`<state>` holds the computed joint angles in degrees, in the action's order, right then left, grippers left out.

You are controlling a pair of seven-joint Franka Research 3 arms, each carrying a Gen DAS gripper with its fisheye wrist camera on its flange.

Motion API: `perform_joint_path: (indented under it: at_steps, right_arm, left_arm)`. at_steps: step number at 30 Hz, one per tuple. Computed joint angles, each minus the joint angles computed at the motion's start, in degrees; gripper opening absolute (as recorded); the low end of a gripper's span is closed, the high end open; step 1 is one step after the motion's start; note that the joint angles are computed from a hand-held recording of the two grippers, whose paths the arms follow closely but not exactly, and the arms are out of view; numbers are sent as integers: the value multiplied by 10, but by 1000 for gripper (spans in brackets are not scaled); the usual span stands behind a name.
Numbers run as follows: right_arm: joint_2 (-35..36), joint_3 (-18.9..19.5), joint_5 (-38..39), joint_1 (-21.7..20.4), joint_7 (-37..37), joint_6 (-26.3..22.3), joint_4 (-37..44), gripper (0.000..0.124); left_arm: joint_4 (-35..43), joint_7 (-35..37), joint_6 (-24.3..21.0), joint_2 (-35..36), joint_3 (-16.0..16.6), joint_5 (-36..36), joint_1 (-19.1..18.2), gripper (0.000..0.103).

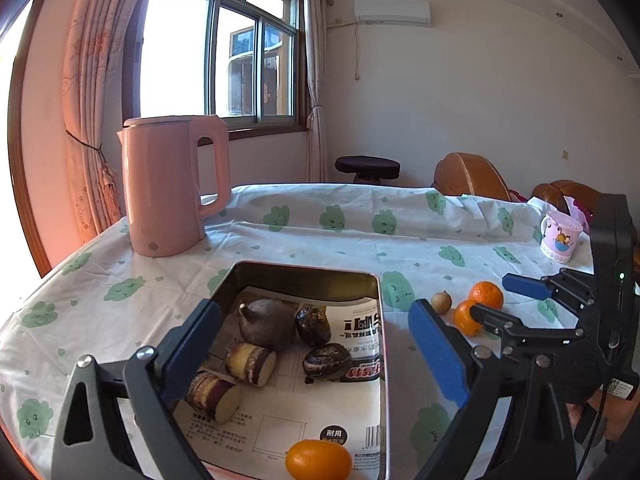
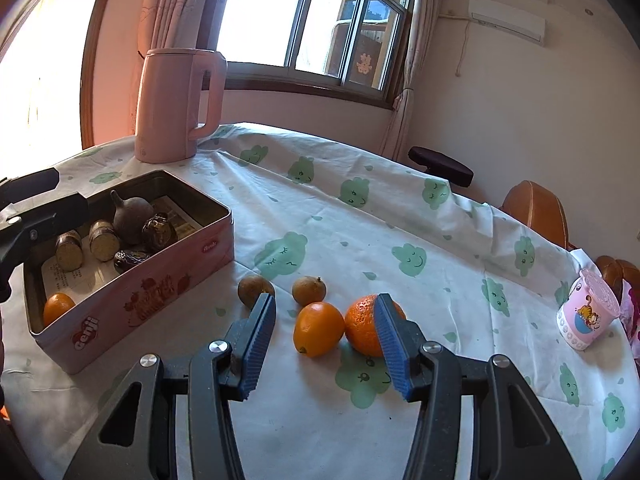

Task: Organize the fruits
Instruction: 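Move both open tools back to the remaining oranges and kiwis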

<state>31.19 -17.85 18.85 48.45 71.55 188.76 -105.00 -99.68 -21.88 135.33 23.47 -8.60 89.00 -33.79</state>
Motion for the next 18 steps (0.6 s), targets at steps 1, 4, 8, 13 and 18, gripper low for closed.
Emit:
perform_joint_path:
  at_steps: [1,4,8,13,18]
  right_arm:
    - [5,-5,0,3,1,-7,7,53]
    - [8,21,-17,-25,-3,-22,20,53]
    - [14,42,-49,-49,1,-57,39,52]
    - [18,74,-84,-84,18,-99,59,43]
    - [35,24,-130,-50,84,-140,82,43]
  left_arm:
    - [6,4,-1,3,0,-1,0,97]
    - [20,12,-3,10,2,-6,-2,98]
    - [35,25,-2,20,6,-14,-5,98]
    - [49,37,4,30,12,-23,-9,98]
    - [63,55,15,40,16,-31,-13,98]
